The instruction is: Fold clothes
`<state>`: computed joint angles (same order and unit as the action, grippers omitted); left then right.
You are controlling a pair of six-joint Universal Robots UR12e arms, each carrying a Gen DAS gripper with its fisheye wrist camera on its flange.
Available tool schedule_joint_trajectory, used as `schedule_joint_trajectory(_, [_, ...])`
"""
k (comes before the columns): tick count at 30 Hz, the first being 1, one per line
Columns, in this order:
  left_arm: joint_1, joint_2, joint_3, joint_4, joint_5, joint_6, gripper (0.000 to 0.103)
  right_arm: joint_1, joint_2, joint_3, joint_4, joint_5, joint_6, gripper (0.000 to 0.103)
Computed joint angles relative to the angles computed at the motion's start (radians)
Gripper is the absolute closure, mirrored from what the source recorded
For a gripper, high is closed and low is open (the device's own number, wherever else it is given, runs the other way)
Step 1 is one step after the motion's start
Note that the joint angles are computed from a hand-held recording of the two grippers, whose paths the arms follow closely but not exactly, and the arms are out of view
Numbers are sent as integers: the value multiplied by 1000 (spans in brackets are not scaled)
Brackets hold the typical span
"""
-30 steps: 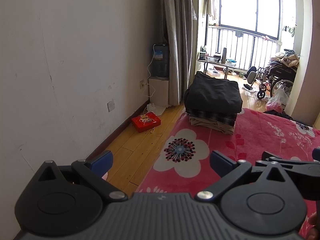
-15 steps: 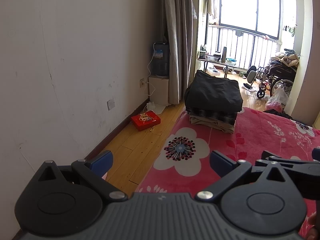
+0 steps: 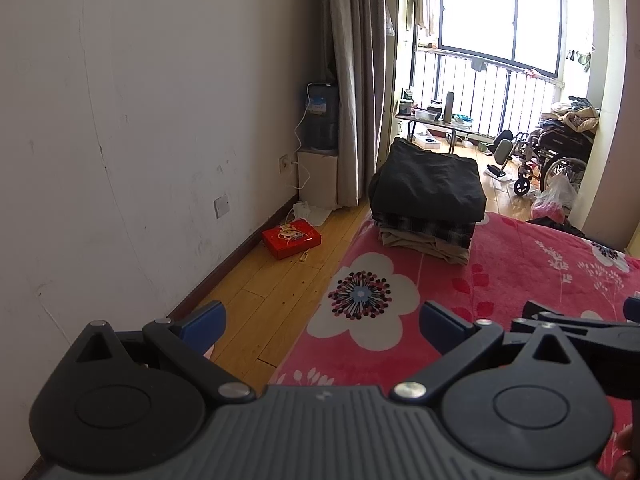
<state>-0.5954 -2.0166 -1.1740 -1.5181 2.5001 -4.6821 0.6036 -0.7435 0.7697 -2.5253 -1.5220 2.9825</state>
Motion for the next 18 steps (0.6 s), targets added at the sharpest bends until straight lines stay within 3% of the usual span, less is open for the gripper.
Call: schedule_joint_trajectory(18, [3, 0, 0, 0, -10, 0, 0, -1, 2, -2, 9, 5, 6, 1])
